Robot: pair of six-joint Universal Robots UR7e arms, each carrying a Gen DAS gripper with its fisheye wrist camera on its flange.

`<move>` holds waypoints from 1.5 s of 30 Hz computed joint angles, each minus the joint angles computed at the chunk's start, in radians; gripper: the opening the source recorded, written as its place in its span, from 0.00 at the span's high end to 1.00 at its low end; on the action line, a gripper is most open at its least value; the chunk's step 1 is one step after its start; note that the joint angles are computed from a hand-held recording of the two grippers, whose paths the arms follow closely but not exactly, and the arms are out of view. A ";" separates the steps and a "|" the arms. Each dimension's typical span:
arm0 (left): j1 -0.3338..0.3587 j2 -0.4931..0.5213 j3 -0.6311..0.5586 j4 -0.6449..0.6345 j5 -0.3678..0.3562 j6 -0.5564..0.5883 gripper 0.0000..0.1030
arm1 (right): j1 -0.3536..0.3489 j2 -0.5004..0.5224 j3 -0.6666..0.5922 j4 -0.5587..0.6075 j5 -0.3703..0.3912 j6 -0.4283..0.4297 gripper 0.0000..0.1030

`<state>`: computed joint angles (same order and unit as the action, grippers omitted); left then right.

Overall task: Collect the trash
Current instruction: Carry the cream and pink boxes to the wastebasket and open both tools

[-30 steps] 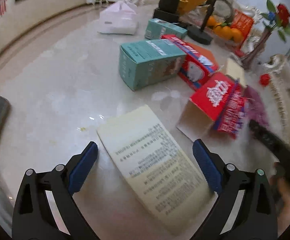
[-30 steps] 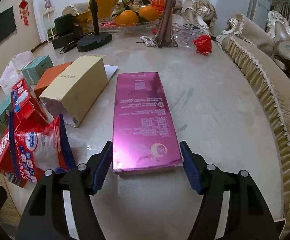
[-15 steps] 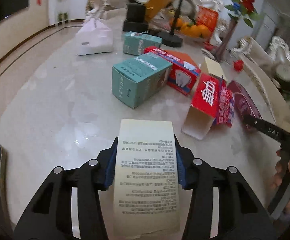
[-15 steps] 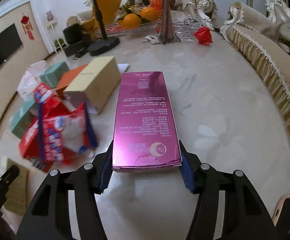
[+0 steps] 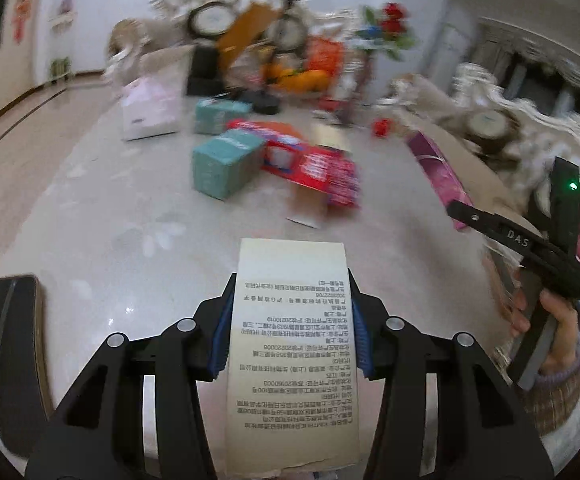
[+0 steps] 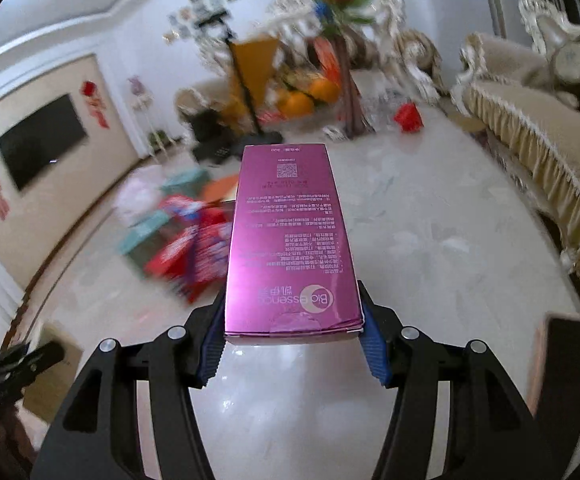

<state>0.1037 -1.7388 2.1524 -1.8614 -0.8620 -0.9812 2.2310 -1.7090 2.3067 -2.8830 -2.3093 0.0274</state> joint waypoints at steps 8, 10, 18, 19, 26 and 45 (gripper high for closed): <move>-0.189 -0.108 0.089 0.045 -0.280 -0.072 0.53 | 0.231 -0.288 0.109 0.439 0.158 0.360 0.46; -0.226 -0.109 0.096 0.084 -0.317 -0.100 0.53 | 0.261 -0.330 0.116 0.525 0.215 0.429 0.46; -0.270 -0.104 0.232 0.088 -0.499 -0.200 0.53 | 0.240 -0.511 0.160 0.864 0.417 0.589 0.46; -0.257 -0.093 0.253 0.070 -0.524 -0.200 0.53 | 0.255 -0.509 0.166 0.890 0.401 0.616 0.46; -0.169 0.025 0.370 -0.134 -0.618 -0.093 0.52 | 0.161 -0.376 0.229 0.924 0.269 0.619 0.46; -0.208 -0.104 0.245 0.073 -0.395 -0.109 0.13 | 0.304 -0.261 0.138 0.732 0.042 0.545 0.43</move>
<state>-0.1047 -1.8425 2.3978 -1.7889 -1.2569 -1.0900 2.5352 -1.9699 2.4445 -2.1509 -2.2670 0.5720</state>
